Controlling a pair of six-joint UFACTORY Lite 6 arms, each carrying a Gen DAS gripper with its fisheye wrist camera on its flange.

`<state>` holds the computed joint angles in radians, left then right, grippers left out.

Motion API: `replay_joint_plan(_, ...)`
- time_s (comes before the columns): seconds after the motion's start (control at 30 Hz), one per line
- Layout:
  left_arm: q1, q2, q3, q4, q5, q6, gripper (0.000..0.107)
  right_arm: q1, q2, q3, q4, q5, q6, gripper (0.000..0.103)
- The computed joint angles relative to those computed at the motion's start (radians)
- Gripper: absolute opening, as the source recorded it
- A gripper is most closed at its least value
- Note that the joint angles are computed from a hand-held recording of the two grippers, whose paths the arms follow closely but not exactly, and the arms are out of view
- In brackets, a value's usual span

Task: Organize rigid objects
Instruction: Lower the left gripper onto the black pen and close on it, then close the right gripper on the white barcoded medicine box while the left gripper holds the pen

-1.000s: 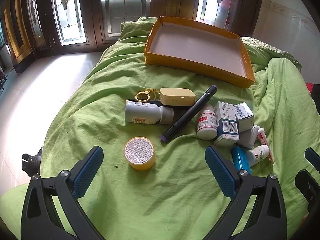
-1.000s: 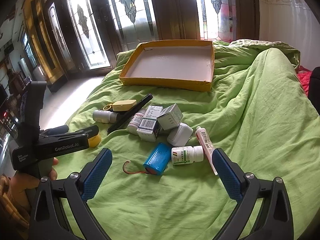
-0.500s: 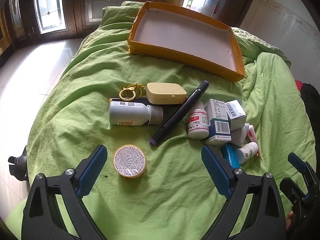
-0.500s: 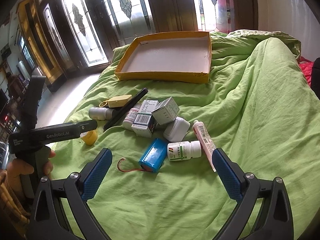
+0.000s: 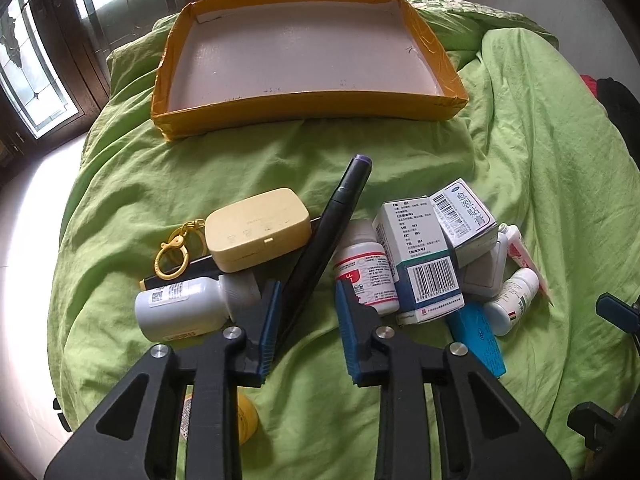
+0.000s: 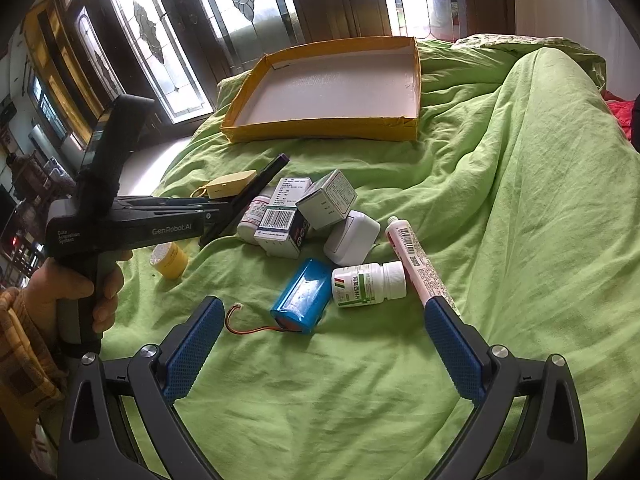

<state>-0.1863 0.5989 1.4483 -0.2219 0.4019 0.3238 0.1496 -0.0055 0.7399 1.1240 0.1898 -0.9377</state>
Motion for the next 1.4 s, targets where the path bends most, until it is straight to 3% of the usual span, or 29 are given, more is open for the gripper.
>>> replay_joint_plan(0.3, -0.015, 0.125, 0.147, 0.046, 0.042, -0.055, 0.024, -0.017, 0.029, 0.019, -0.091, 0.025, 0.088, 0.098)
replay_joint_plan(0.5, -0.032, 0.186, 0.21, 0.095, 0.051, -0.117, 0.021, -0.023, 0.047, 0.019, 0.043, 0.022, -0.035, 0.098)
replay_joint_plan(0.67, -0.047, 0.16, 0.157, 0.132, 0.022, -0.157, 0.017, -0.042, 0.058, 0.034, 0.057, 0.034, -0.048, 0.098)
replay_joint_plan(0.87, -0.032, 0.031, -0.033, 0.002, 0.051, -0.051, 0.013, -0.081, 0.07, 0.095, -0.048, 0.081, 0.037, 0.098)
replay_joint_plan(0.97, -0.039, -0.034, -0.132, 0.01, 0.045, -0.074, 0.013, -0.095, 0.11, 0.17, -0.168, 0.124, 0.127, 0.098)
replay_joint_plan(1.13, -0.029, -0.106, -0.257, -0.06, -0.01, -0.043, 0.013, -0.137, 0.309, 0.443, -0.37, 0.312, 0.267, 0.098)
replay_joint_plan(1.27, -0.024, -0.08, -0.244, -0.08, -0.023, -0.039, 0.013, -0.169, 0.467, 0.646, -0.382, 0.429, 0.299, 0.098)
replay_joint_plan(1.4, -0.022, -0.006, -0.166, -0.046, -0.015, -0.075, 0.012, -0.165, 0.594, 0.819, -0.388, 0.482, 0.328, 0.084)
